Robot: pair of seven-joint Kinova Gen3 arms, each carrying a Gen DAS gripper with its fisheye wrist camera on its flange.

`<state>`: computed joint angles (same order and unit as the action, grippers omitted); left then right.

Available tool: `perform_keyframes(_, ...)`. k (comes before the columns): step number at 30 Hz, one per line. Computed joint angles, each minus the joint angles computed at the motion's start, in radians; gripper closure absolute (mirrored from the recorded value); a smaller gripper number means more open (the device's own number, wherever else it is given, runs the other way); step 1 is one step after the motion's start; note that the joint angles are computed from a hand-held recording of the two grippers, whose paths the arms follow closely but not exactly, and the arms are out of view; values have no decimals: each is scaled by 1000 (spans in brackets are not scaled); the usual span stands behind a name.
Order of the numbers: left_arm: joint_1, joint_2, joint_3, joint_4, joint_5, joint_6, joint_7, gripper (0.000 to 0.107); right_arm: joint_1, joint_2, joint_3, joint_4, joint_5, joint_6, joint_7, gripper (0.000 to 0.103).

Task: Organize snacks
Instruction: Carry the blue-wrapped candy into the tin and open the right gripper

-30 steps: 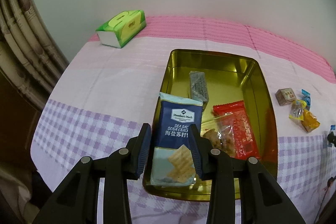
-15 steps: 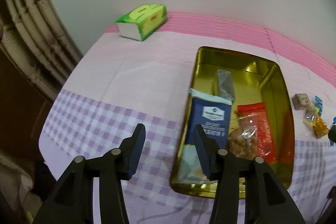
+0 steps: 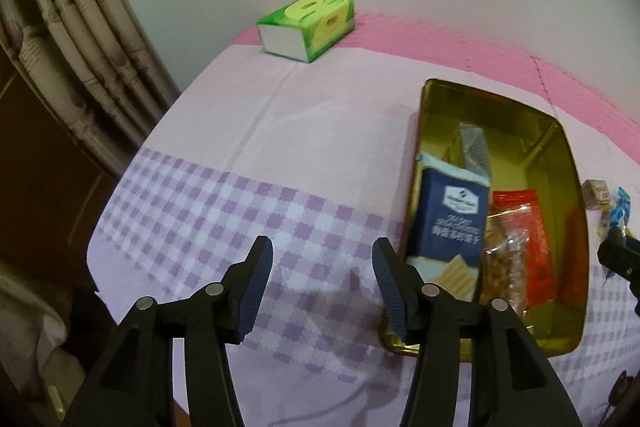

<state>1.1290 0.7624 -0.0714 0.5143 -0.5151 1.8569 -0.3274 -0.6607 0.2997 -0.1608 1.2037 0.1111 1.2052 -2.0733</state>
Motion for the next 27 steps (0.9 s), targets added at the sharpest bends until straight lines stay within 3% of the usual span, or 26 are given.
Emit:
perform_keyframes(11, -20, -20, 17, 50, 20, -10, 43, 54, -38, 78, -5, -68, -36, 16, 24, 79)
perform_keyframes(27, -33, -18, 25, 51, 36, 2, 47, 49, -39, 103, 3, -68, -63, 20, 26, 77)
